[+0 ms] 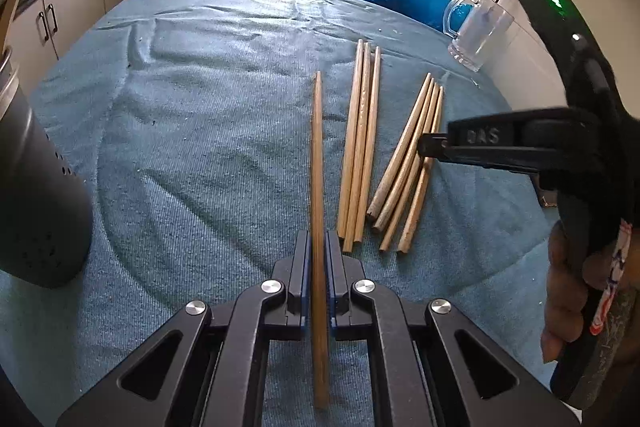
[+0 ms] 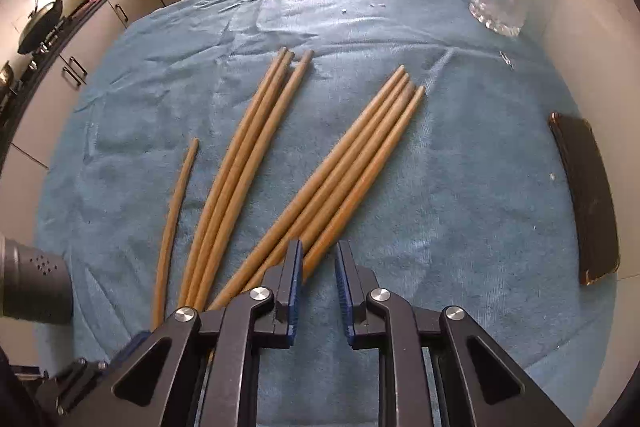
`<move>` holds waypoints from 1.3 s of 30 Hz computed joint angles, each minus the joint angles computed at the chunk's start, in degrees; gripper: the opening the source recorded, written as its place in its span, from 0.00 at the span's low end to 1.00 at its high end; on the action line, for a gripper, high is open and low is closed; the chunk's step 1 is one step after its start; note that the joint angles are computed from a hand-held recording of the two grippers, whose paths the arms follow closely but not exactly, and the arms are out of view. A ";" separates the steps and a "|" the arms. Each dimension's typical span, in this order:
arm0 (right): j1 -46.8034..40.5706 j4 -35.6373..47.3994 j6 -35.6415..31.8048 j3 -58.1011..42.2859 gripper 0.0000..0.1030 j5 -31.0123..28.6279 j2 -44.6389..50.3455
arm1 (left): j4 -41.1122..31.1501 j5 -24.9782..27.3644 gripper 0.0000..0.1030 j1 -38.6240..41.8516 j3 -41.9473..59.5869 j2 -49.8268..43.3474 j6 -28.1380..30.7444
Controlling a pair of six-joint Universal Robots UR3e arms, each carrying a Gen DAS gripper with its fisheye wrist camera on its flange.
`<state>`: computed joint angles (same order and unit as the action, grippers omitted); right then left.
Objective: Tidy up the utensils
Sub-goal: 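Grasp two chopsticks with the right tool while the left tool holds its chopstick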
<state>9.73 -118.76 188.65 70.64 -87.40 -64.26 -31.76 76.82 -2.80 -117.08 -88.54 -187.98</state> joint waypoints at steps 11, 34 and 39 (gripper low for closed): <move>0.02 1.89 -0.23 3.92 0.15 0.27 -3.77 | 1.24 1.32 0.06 -1.16 1.22 -1.87 -0.52; 3.41 -2.64 3.27 7.15 0.19 1.55 -5.37 | 3.72 -1.30 0.07 0.86 -2.52 0.22 1.57; 3.52 -3.16 3.89 3.58 0.24 -1.77 -1.85 | 2.07 -2.90 0.07 2.09 -2.77 1.19 2.65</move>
<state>13.25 -121.91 192.54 74.22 -89.18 -66.11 -29.69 73.92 -0.71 -119.85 -87.35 -185.34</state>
